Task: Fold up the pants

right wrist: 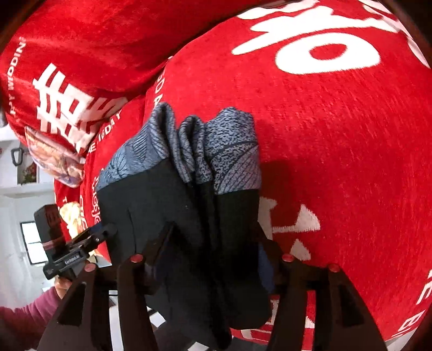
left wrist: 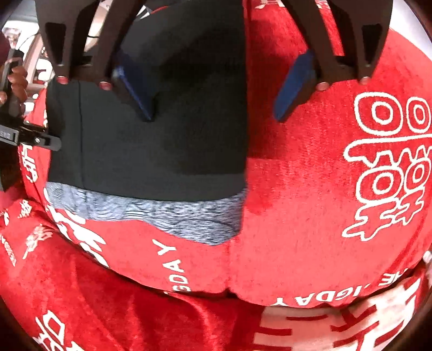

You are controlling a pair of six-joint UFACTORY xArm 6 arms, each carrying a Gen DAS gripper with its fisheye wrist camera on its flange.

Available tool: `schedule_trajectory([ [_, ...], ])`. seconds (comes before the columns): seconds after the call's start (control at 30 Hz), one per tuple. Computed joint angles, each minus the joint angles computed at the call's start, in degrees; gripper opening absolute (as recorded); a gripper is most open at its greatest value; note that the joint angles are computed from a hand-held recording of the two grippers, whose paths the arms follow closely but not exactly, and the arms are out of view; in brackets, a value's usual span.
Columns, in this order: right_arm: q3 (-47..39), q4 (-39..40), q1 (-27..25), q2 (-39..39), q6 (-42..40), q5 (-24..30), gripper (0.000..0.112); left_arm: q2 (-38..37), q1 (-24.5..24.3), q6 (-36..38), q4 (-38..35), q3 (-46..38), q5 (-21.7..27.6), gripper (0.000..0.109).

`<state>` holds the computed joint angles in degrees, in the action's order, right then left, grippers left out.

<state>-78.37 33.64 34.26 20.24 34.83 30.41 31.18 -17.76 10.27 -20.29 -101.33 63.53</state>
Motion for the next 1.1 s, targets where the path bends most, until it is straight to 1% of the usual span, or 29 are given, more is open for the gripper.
schedule_trajectory([
  [0.07,0.5,-1.7,0.1,-0.7,3.3,0.3,0.063,0.0,0.1,-1.4,0.5,-0.5,1.2,0.092],
  [0.17,-0.2,-5.2,0.0,-1.4,8.3,3.8,0.064,-0.5,0.0,-3.5,3.2,-1.1,2.8,0.092],
  [0.2,-0.8,-6.8,-0.1,-1.6,9.8,5.2,0.066,-0.5,-0.1,-4.3,4.2,-1.6,3.7,0.092],
  [0.3,-2.9,-12.4,-0.1,-2.1,14.0,10.4,0.066,-1.7,-0.5,-5.5,7.8,-1.4,4.8,0.092],
  [0.37,-4.2,-15.3,0.0,-2.5,16.6,13.9,0.066,-2.2,-1.0,-6.8,10.3,-2.0,6.7,0.092],
  [0.4,-4.9,-16.1,0.2,-2.8,17.7,16.0,0.066,-2.3,-1.1,-7.4,10.8,-2.4,7.6,0.092],
  [0.5,-6.3,-16.8,0.8,-3.6,18.7,20.0,0.066,-3.5,-2.0,-8.7,11.9,-2.8,9.9,0.092],
  [0.57,-7.6,-17.8,1.4,-3.9,19.3,22.1,0.070,-5.3,-3.2,-9.2,13.4,-2.0,10.3,0.092],
  [0.63,-9.7,-19.5,2.2,-4.0,20.0,24.9,0.079,-7.2,-4.3,-9.9,14.1,-1.4,10.9,0.092],
  [0.77,-14.3,-22.5,3.6,-3.6,20.5,29.6,0.084,-9.3,-6.0,-13.2,14.7,-2.2,13.5,0.092],
  [0.87,-18.1,-24.2,4.4,-2.6,20.7,33.3,0.091,-10.3,-7.0,-15.7,15.4,-3.4,15.8,0.092],
  [0.9,-19.2,-24.6,4.7,-2.3,20.9,34.4,0.097,-10.5,-7.4,-16.2,15.5,-4.0,16.6,0.093],
  [0.93,-20.1,-25.1,5.0,-2.2,21.5,35.3,0.099,-10.7,-7.7,-16.4,15.6,-4.6,17.4,0.093],
  [0.97,-20.9,-25.9,5.3,-2.1,22.2,35.8,0.101,-10.8,-7.9,-16.4,15.5,-5.0,17.9,0.093],
  [1.0,-21.6,-26.2,5.6,-1.9,22.6,36.3,0.103,-10.9,-8.0,-16.1,15.4,-5.5,18.5,0.103],
  [1.1,-24.3,-27.5,6.3,-0.8,24.3,37.6,0.103,-11.5,-8.1,-15.0,15.2,-6.4,19.3,0.103],
])
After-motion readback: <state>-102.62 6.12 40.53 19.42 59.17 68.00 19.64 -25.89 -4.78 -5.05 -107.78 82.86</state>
